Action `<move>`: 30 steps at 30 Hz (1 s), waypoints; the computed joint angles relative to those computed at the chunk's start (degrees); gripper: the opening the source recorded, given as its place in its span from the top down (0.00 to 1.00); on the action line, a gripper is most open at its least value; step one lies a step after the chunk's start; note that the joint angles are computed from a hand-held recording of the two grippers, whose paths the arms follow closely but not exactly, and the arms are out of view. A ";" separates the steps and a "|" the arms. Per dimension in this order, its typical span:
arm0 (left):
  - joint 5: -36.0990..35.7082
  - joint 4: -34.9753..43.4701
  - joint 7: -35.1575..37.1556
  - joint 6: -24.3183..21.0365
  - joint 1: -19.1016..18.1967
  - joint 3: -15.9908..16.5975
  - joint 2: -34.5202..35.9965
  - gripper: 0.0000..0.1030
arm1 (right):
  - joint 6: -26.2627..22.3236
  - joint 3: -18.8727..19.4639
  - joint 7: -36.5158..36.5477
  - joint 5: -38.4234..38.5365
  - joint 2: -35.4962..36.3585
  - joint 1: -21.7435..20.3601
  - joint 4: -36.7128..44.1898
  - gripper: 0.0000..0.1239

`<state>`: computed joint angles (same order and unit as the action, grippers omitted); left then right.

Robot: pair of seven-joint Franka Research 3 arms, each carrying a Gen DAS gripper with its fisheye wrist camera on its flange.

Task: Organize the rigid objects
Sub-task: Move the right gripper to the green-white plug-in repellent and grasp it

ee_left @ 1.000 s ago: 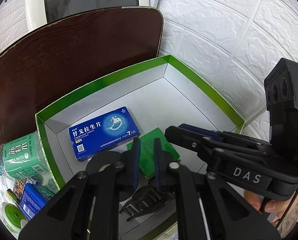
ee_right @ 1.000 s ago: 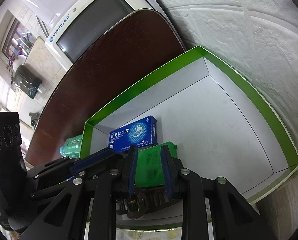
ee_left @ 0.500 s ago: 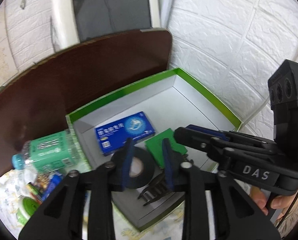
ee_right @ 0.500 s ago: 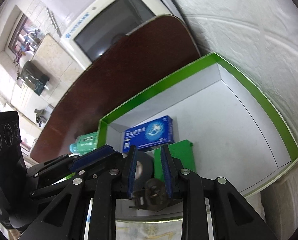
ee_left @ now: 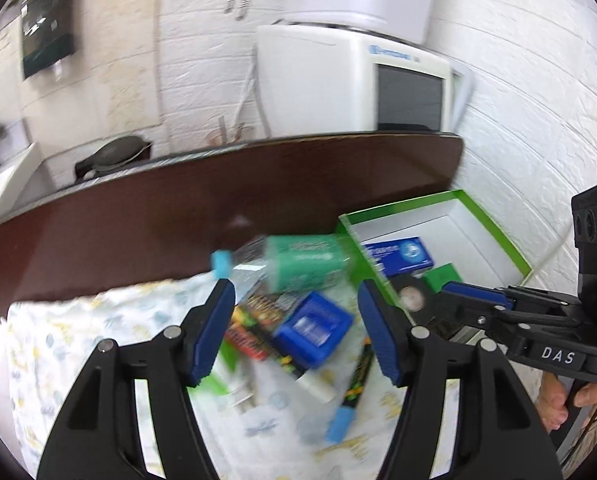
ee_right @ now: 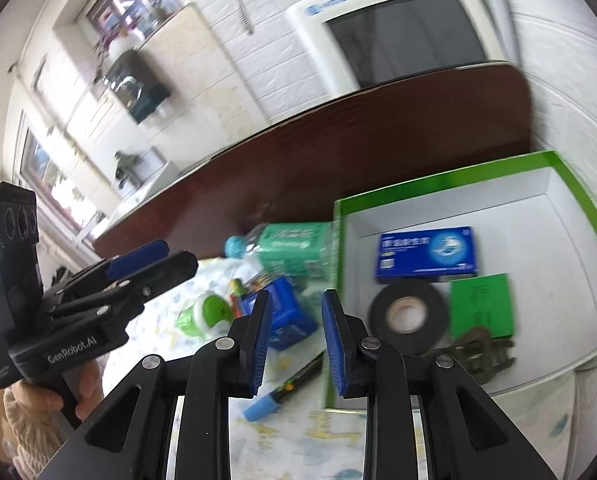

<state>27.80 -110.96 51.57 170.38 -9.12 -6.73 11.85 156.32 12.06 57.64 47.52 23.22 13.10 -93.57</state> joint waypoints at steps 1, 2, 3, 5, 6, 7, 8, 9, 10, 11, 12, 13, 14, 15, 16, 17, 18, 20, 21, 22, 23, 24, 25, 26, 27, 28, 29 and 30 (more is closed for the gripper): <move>-0.67 -1.84 -0.11 0.47 0.65 0.11 -0.93 0.39 | -0.42 -0.33 0.97 -1.42 0.41 0.89 0.49 0.78; -1.30 -3.39 0.07 0.84 1.32 0.14 -1.71 0.39 | -0.85 -0.68 2.13 -3.01 0.85 1.81 1.00 0.78; -1.03 -4.81 -0.64 1.26 1.57 0.64 -2.32 0.39 | -1.25 -1.01 3.36 -4.63 1.32 2.70 1.54 0.78; -1.48 -7.31 -0.99 2.08 2.52 0.80 -3.16 0.39 | -1.97 -1.62 5.75 -7.86 2.24 4.27 2.50 0.78; -2.55 -8.36 -0.41 2.53 3.28 0.50 -3.32 0.39 | -2.40 -2.04 7.20 -9.62 2.85 5.04 3.15 0.78; -3.42 -9.46 -0.11 3.03 3.87 0.37 -3.46 0.39 | -2.94 -2.75 9.44 -11.81 3.48 6.10 3.86 0.77; -3.97 -10.20 0.08 3.31 4.27 0.36 -3.44 0.39 | -3.39 -3.08 11.07 -13.37 4.00 6.70 4.45 0.75; -4.17 -10.73 0.09 3.37 4.52 0.52 -3.42 0.39 | -3.91 -3.10 12.23 -14.55 4.54 7.08 5.02 0.74; -4.11 -11.27 -0.25 3.62 4.69 0.87 -3.32 0.39 | -4.48 -2.92 13.07 -15.47 5.05 7.37 5.57 0.74; -4.49 -11.97 -0.33 4.05 5.06 0.98 -3.35 0.39 | -5.16 -2.63 13.63 -16.17 5.66 7.58 6.28 0.74; -5.69 -12.54 0.33 4.51 5.82 0.66 -3.23 0.39 | -5.69 -2.41 14.17 -16.85 6.29 7.87 7.00 0.74; -7.33 -13.16 1.26 5.04 6.73 0.15 -3.13 0.39 | -6.17 -2.38 14.93 -17.76 6.93 8.41 7.78 0.74; -9.74 -13.85 2.86 5.77 8.01 -0.85 -3.02 0.39 | -6.70 -2.38 15.68 -18.68 7.76 8.95 8.79 0.74; -12.03 -14.38 4.49 6.43 9.14 -1.86 -2.88 0.39 | -7.39 -2.38 16.52 -19.51 8.75 9.45 10.04 0.74; -14.68 -14.94 6.78 7.10 10.64 -3.29 -2.71 0.39 | -8.17 -2.43 17.40 -20.25 9.82 9.85 11.49 0.74; -16.87 -15.28 8.88 7.60 11.83 -4.55 -2.47 0.39 | -8.88 -2.52 18.45 -20.96 10.98 10.33 13.02 0.73; -19.30 -15.53 11.46 8.01 13.34 -6.27 -2.19 0.39 | -9.69 -2.68 19.73 -21.71 12.32 10.87 14.87 0.72; -25.01 -15.94 18.02 8.69 17.48 -11.20 -1.57 0.39 | -10.90 -2.65 22.05 -22.52 14.75 11.61 18.27 0.60; -27.00 -15.85 20.56 9.03 18.82 -12.92 -0.97 0.39 | -11.23 -2.39 22.79 -22.53 15.77 11.71 19.61 0.57; -28.80 -15.71 22.90 9.21 20.19 -14.72 -0.52 0.39 | -11.75 -2.38 24.05 -22.74 17.05 12.06 21.48 0.51; -29.81 -15.46 24.37 9.15 20.72 -15.47 -0.12 0.39 | -12.53 -2.88 25.90 -23.50 18.38 12.73 23.59 0.50; -29.95 -14.94 24.81 8.87 20.10 -14.95 0.34 0.39 | -13.46 -3.81 28.16 -24.84 19.83 13.67 25.93 0.50; -30.05 -14.54 25.11 8.69 19.55 -14.41 0.75 0.39 | -13.86 -4.44 29.80 -26.01 20.68 14.35 27.31 0.50; -30.38 -14.08 25.59 8.60 19.41 -14.34 1.31 0.41 | -14.32 -5.01 31.27 -27.25 21.82 14.99 29.04 0.50; -30.89 -13.54 26.17 8.31 19.64 -14.63 1.87 0.41 | -14.98 -5.09 32.00 -28.09 22.76 15.21 30.54 0.50; -31.92 -12.91 27.24 7.99 20.60 -15.75 2.58 0.41 | -15.73 -5.00 32.47 -28.68 23.73 15.27 32.00 0.50; -32.82 -12.29 28.18 7.86 21.37 -16.65 3.34 0.46 | -16.75 -5.04 33.16 -29.29 24.74 15.43 33.55 0.50; -33.59 -11.78 29.07 7.61 22.10 -17.47 3.98 0.54 | -17.57 -4.99 33.67 -29.69 25.67 15.47 34.92 0.50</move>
<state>-5.78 -122.74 80.64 177.99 12.98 -24.21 15.83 138.75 7.06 91.31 17.83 48.89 28.57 -58.65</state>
